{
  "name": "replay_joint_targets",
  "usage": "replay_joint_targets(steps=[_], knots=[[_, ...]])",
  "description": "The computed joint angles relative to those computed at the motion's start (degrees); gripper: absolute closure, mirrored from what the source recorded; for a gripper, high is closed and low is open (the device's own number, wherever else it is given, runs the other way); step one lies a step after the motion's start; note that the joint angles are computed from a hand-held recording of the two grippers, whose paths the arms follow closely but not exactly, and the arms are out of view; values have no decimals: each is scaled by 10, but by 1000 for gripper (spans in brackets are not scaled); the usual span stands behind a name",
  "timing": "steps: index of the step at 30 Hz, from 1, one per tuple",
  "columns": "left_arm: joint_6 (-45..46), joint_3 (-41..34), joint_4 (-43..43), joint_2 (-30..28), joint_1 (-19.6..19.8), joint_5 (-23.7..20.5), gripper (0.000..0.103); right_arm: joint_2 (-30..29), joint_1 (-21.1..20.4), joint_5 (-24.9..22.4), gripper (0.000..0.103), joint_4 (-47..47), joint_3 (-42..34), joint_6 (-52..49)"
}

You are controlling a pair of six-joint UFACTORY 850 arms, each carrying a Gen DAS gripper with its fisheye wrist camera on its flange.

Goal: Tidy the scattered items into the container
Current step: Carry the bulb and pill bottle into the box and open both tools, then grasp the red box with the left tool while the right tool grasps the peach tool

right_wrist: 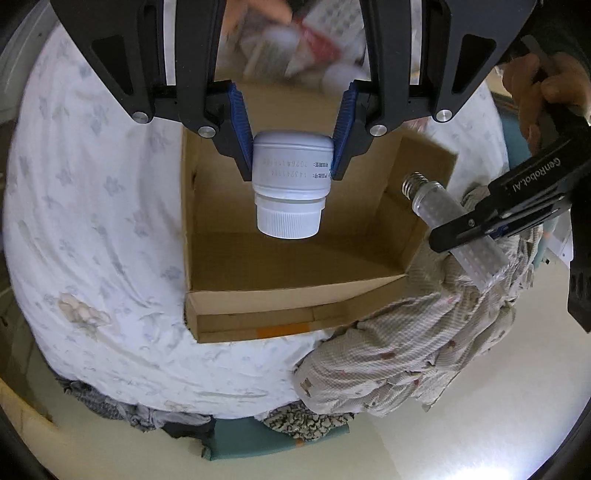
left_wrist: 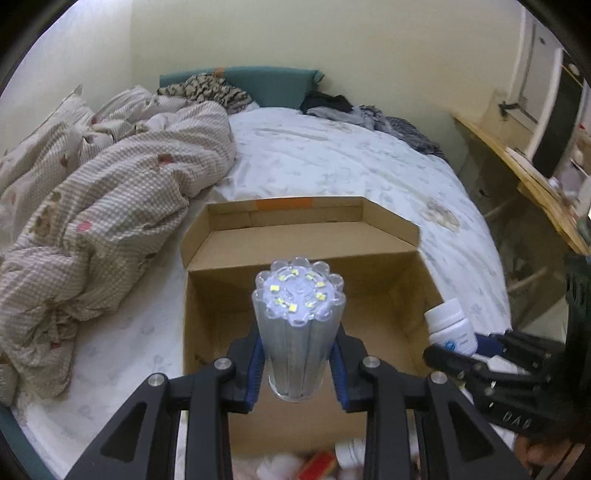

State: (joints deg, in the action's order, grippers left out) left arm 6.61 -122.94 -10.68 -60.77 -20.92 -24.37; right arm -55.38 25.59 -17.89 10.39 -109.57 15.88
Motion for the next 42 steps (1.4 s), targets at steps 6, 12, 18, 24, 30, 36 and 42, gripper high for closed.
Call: replay_joint_targets(steps=[6, 12, 18, 24, 30, 36, 42], knots=[[-48, -134, 21, -101, 1, -91, 72, -86, -5, -67, 59, 22, -109, -14], [-63, -143, 66, -117, -6, -96, 72, -146, 0, -127, 59, -5, -191, 0], [-82, -153, 85, -126, -6, -102, 54, -168, 0, -151, 53, -8, -222, 3], [-63, -106, 28, -96, 5, -84, 48, -130, 1, -115, 47, -12, -165, -5], [-23, 3, -7, -18, 8, -35, 48, -60, -3, -52, 47, 16, -80, -11], [73, 186, -23, 112, 6, 39, 48, 60, 0, 26, 47, 30, 62, -29], [104, 275, 0, 153, 8, 21, 48, 147, 4, 59, 47, 58, 184, -61]])
